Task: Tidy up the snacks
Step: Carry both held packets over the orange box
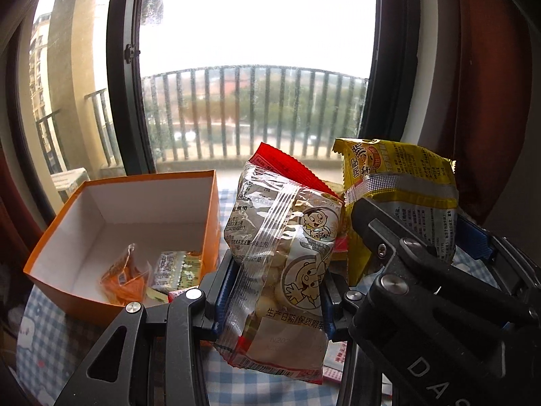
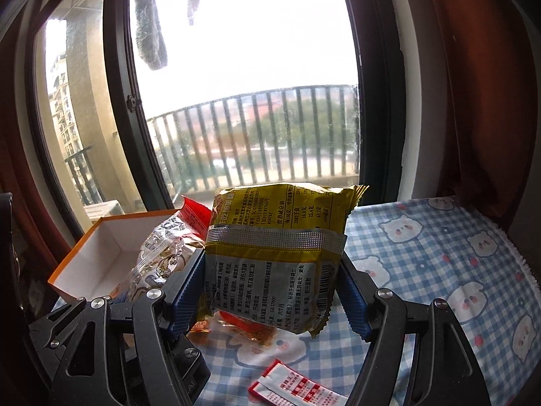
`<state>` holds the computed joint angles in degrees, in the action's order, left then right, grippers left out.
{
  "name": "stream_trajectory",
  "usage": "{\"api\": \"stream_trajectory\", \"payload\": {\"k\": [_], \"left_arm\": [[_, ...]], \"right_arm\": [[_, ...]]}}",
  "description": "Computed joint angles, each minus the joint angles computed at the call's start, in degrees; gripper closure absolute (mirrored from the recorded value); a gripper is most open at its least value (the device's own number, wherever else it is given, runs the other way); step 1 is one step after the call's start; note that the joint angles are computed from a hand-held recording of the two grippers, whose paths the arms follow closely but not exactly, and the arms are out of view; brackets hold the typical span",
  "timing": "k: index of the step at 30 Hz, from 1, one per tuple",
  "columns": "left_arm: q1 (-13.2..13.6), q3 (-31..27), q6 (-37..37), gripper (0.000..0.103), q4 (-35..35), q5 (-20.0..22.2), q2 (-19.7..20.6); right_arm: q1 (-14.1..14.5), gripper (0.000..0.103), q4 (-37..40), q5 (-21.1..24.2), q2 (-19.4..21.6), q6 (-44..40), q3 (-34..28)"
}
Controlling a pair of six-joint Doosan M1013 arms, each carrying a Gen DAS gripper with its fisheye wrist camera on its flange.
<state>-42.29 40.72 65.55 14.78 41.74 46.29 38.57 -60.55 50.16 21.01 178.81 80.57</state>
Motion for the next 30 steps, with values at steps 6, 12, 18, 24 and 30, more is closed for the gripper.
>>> {"api": "stream_trajectory", "payload": {"k": [6,12,18,24,30], "left_arm": [[0.85,1.24,-3.95,0.061,3.43,-1.15,-0.60],[1.22,2.24,-9.70,0.061,8.16,-0.83,-0.97],[1.69,0.43,-13.91,0.061,11.16,1.78,0.26],[2.09,-0.81,-16.49,0.061,13.33,5.18,1.04],[2.81,-3.74,-18.32,0.061,13.67,8.08,2.50]], "right_arm": [[0.09,0.028,0.19,-1.31,2.57,-3.26,-3.86],[-0.15,0.028,1.39,-3.71,5.38,-6.73,-7.97],[-0.39,0.028,4.75,-5.60,8.90,-12.10,-13.12],[-0.97,0.028,11.81,-7.24,12.75,-19.69,-18.94],[-1.18,0.028,17.47,-6.39,17.06,-26.21,-25.82]]}}
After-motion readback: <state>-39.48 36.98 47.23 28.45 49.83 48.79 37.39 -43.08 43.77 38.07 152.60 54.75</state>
